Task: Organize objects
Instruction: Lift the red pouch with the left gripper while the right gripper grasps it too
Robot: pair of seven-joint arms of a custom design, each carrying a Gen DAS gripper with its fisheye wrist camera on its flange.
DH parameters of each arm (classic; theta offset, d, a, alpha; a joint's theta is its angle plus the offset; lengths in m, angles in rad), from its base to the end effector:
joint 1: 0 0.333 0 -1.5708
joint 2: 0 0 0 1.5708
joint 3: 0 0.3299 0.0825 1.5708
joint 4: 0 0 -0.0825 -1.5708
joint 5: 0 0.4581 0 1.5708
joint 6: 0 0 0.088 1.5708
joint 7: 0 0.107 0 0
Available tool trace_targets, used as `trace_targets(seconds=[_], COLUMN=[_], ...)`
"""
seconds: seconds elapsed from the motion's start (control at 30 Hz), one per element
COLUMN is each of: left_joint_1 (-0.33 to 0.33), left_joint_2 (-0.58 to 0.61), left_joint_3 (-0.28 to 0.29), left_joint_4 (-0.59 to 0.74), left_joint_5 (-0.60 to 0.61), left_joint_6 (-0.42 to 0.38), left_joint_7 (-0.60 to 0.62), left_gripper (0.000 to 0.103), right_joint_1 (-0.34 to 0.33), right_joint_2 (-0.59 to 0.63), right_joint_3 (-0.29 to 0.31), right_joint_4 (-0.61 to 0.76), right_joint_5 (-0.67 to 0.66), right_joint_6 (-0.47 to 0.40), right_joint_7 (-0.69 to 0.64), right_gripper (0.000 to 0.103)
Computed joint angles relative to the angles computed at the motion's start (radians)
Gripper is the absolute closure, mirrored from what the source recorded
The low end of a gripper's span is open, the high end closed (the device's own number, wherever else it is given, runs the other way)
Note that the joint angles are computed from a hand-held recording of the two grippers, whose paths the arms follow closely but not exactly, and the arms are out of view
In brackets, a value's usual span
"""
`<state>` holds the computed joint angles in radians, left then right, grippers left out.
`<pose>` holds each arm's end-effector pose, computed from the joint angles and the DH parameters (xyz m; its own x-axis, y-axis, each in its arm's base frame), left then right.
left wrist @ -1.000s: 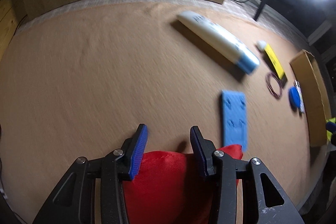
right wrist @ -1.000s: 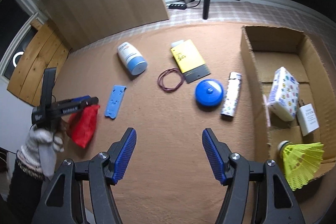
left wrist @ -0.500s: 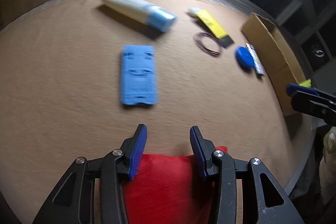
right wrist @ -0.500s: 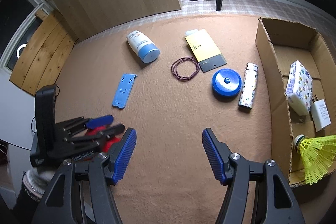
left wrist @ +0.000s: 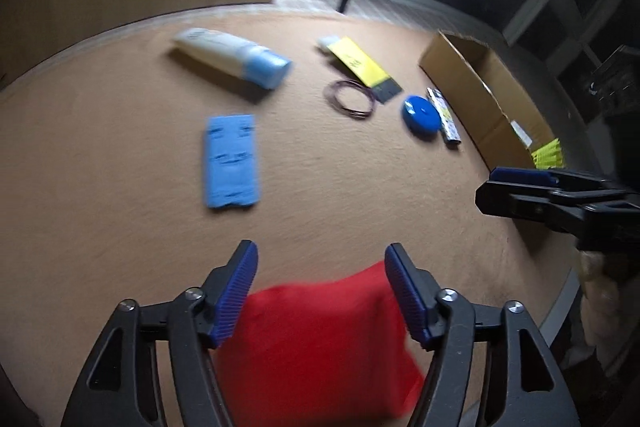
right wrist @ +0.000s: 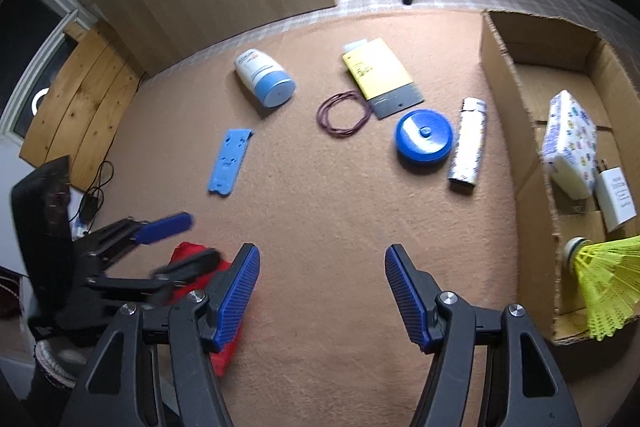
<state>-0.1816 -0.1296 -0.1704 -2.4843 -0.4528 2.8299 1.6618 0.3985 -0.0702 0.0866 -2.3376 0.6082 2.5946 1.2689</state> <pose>0.5198 -0.1667 0.3467 -0.1033 -0.9622 0.2522 -0.9066 -0.0132 -0.4218 0.5173 0.2601 0.3614 0.3473 -0.8691 -0.3522 -0.9159 -0.2339 -0.3261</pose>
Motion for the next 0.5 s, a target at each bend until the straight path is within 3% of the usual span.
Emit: trace_targets(seconds=[0.2, 0.5], left_joint_1=[-0.011, -0.059], left_joint_2=[-0.111, -0.097], left_joint_3=[0.064, 0.076], left_joint_4=[-0.117, -0.128], left_joint_5=[-0.124, -0.311], left_joint_6=[-0.05, -0.069], left_joint_7=[0.084, 0.225], left_gripper=[0.03, 0.026], right_joint_1=[0.02, 0.052], right_joint_2=[0.007, 0.039], right_joint_3=[0.014, 0.045], right_joint_4=[-0.003, -0.004], right_joint_5=[0.038, 0.114], right_joint_6=[-0.035, -0.066], right_joint_7=[-0.04, -0.065], right_gripper=[0.042, 0.042])
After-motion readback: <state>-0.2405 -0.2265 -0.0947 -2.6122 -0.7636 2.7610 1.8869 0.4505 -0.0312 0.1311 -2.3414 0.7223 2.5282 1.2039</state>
